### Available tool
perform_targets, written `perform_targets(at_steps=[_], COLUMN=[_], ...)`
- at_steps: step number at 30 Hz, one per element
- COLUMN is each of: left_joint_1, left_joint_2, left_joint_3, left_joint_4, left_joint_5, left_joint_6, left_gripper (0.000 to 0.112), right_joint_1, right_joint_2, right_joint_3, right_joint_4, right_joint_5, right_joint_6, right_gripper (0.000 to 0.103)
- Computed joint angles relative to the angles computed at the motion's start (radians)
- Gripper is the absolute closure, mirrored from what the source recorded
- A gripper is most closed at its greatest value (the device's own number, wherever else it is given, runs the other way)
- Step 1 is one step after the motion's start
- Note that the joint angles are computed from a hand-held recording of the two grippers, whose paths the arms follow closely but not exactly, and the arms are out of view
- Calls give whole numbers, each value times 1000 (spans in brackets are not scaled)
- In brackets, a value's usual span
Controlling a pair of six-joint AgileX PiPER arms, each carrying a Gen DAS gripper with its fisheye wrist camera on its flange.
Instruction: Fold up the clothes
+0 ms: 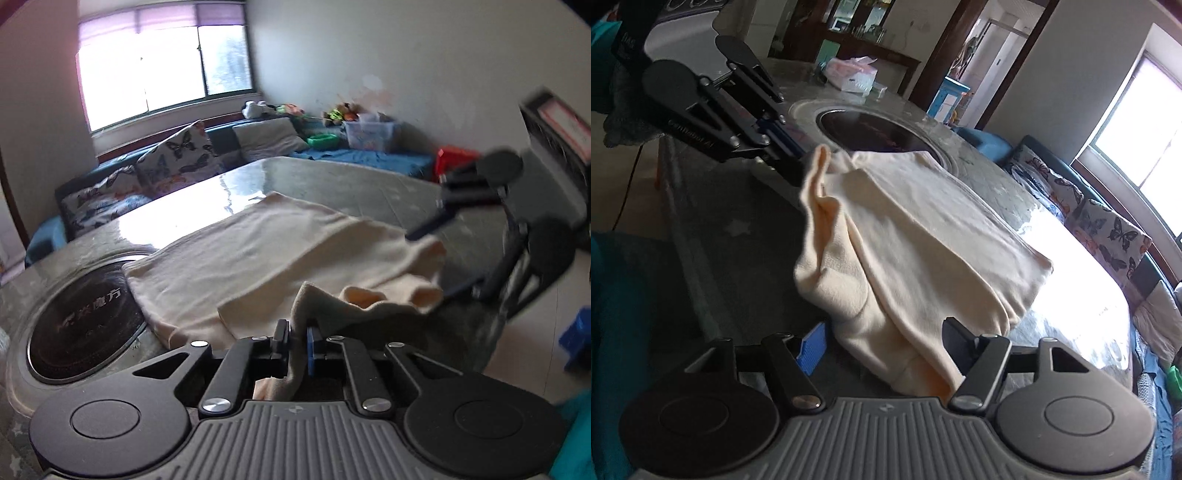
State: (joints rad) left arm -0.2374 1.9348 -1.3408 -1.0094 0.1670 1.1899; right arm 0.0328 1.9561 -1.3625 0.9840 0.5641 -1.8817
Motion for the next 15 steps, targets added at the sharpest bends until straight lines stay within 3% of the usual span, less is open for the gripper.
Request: perform_targets(at_steps=[4,6,8,9,13,15], left_joint_1=[20,29,38,43,51,45], left_joint_2=[43,53,44,40,0,-29], left_joint_3=[-77,-93,-76,-68,4,58], left_joint_4=[168,189,141,121,0,-77], left_joint_5=[38,55,64,70,61,34], left_joint_6=[-229,-264,-207,-183,-26,83], left_gripper=[102,102,102,99,90,79], right_joint_1=[11,14,13,12,-8,-12], right_joint_2=[38,59,88,101,133,145], right_joint_3=[-41,-78,-141,-173,-275,-308], right_joint_4=[27,2,-58,-86,-104,-103], right_joint_5=[21,45,85,102,193,216], right_joint_6=[25,95,229,292,432,458], right_gripper=[48,70,85,87,91,91])
